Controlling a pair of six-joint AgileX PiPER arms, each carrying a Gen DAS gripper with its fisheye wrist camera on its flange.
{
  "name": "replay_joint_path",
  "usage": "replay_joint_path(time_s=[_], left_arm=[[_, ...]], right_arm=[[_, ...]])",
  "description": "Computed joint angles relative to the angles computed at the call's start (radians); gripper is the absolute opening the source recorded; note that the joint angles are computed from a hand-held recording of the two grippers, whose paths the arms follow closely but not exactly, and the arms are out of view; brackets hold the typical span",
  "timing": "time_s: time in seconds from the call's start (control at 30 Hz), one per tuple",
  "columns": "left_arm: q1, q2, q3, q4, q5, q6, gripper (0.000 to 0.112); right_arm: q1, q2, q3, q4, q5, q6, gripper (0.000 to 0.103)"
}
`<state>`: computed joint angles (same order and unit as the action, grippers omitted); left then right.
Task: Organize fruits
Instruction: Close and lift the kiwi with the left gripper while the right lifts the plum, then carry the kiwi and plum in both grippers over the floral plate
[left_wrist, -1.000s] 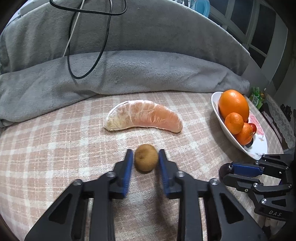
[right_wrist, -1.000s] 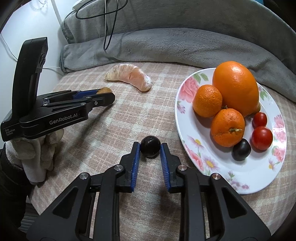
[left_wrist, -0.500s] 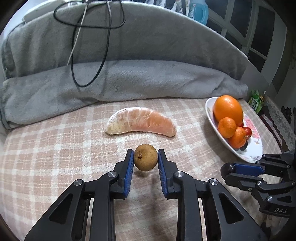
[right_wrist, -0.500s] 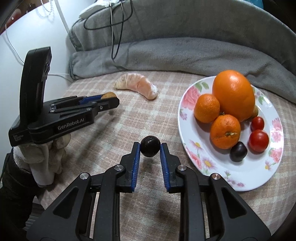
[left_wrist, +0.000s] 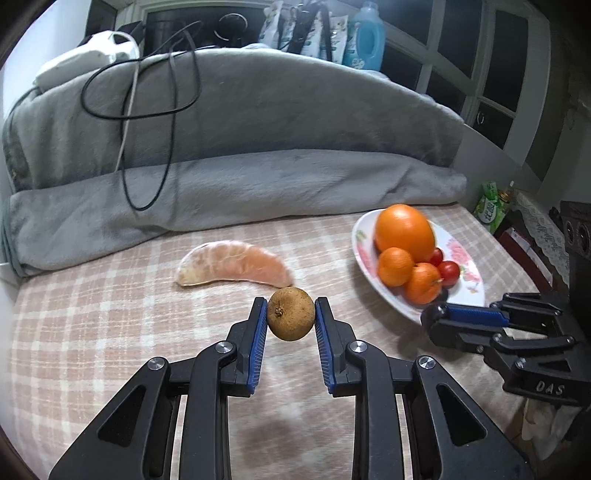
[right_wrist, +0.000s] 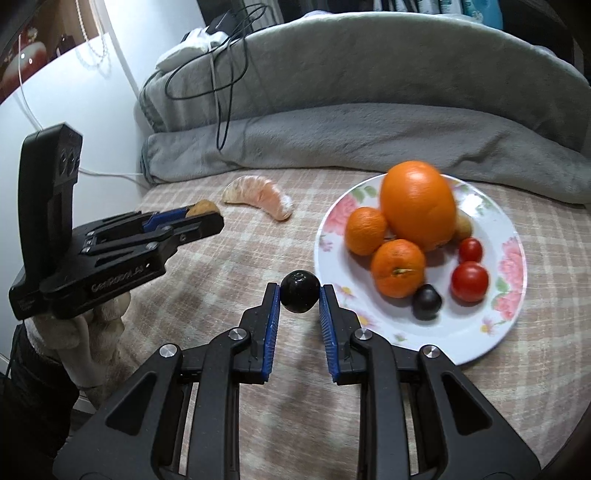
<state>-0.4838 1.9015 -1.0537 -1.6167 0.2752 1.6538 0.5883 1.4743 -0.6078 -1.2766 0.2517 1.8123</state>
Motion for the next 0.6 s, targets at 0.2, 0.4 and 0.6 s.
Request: replay_joint_path(time_s=[0.2,0.4,0.6], left_arm=[[-0.059,-0.004,0.001,-0.027,-0.016,0.002,0.024],[-0.104,0.008,-0.019,-0.003,-0.024,-0.043,0.024],[-0.153,0.016,-0.038,0.012,-0.039,-0.078,0.024]], right_arm=[[-0.059,-0.061,0.052,-0.013,-0.015,-0.011,0.023],[-0.129,-0.117,0.107,-0.031,-0.039,-0.02,0.023],[-0.204,-0.162,0.143,-0.02,-0.064,-0.072,0.023]])
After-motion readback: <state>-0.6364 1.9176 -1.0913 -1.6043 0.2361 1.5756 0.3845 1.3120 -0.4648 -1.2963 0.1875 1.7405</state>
